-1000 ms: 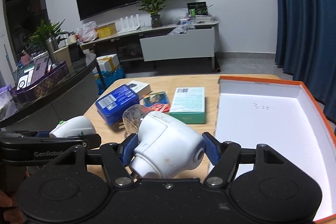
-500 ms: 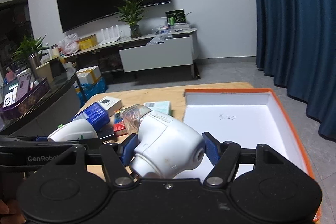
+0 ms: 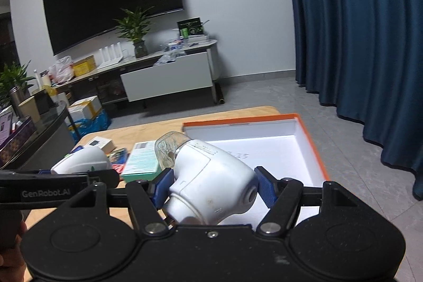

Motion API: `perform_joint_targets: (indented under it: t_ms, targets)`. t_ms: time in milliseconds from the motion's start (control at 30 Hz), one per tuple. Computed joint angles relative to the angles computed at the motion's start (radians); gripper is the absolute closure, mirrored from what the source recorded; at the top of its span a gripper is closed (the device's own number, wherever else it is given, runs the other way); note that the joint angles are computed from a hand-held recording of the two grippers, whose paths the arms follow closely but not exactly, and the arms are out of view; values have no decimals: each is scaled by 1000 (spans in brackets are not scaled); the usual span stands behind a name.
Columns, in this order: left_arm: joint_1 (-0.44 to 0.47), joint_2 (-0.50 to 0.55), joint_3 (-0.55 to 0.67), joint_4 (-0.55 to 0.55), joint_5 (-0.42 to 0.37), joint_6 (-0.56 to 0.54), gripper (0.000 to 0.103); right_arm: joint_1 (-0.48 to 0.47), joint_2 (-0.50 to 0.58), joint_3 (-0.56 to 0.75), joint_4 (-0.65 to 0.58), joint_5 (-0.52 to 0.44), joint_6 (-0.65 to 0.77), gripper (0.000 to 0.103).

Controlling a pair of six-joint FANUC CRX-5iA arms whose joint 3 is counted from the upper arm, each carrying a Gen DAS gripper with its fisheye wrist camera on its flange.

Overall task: Organize rigid objects
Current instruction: 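Carry both held adapters over the orange-rimmed white box with both grippers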

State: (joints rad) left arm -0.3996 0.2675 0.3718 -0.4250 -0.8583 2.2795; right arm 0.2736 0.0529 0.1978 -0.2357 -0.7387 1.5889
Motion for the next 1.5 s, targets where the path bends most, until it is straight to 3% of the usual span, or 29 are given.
perform_joint_targets:
  t_ms: [867,1500]
  targets:
    - [-7,150,183,54,-5,-97,19,-66,143,154,6,-26,6,23]
    - [2,203,242,82,-12,-120,19,-67,214,229,17,-58,0,23]
